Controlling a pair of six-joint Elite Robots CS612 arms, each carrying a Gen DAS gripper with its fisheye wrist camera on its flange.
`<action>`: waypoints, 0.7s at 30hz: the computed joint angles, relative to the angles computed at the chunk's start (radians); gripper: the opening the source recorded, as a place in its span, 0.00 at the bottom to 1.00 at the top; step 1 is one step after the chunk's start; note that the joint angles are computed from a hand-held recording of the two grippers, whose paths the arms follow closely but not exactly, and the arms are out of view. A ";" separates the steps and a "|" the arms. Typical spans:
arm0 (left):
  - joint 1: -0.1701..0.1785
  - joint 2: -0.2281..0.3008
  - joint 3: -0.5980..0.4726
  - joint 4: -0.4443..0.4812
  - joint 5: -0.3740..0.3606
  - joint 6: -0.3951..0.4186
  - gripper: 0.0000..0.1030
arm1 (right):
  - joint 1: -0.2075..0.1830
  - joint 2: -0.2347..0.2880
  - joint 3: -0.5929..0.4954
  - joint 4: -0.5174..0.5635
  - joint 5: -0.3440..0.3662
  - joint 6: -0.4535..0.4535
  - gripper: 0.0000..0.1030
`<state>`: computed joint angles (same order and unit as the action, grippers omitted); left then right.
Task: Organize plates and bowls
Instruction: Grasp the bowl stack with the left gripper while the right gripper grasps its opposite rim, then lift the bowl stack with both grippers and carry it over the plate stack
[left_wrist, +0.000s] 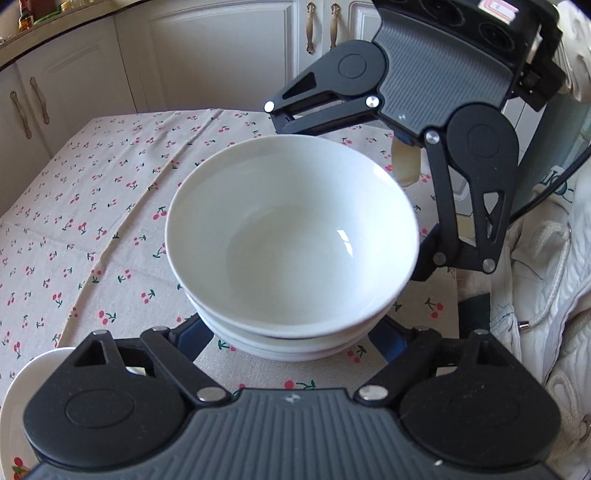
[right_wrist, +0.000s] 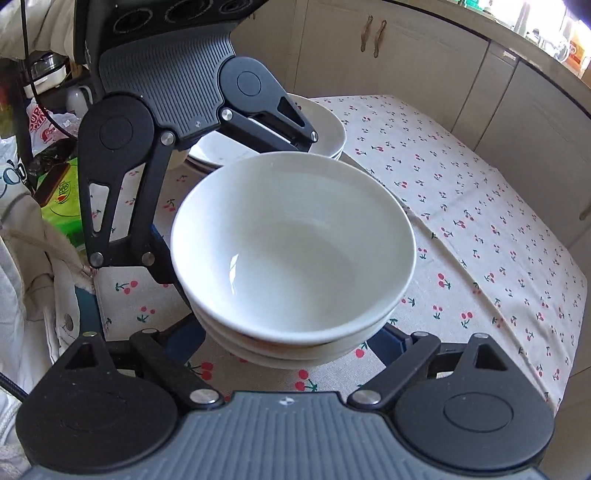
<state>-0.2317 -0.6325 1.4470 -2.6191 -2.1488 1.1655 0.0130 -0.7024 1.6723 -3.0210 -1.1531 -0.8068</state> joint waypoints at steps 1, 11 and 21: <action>0.001 0.001 -0.004 0.011 -0.003 0.001 0.83 | 0.000 -0.001 0.000 0.006 0.000 -0.004 0.91; 0.003 0.002 -0.026 0.070 -0.014 0.036 0.81 | -0.001 -0.007 -0.012 0.057 -0.001 -0.017 0.90; -0.003 0.013 -0.048 0.103 -0.008 0.065 0.83 | 0.001 -0.007 -0.012 0.057 -0.006 -0.018 0.90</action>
<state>-0.2346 -0.6195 1.3986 -2.5161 -2.1566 1.2301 0.0144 -0.7093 1.6604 -2.9641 -1.1589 -0.8249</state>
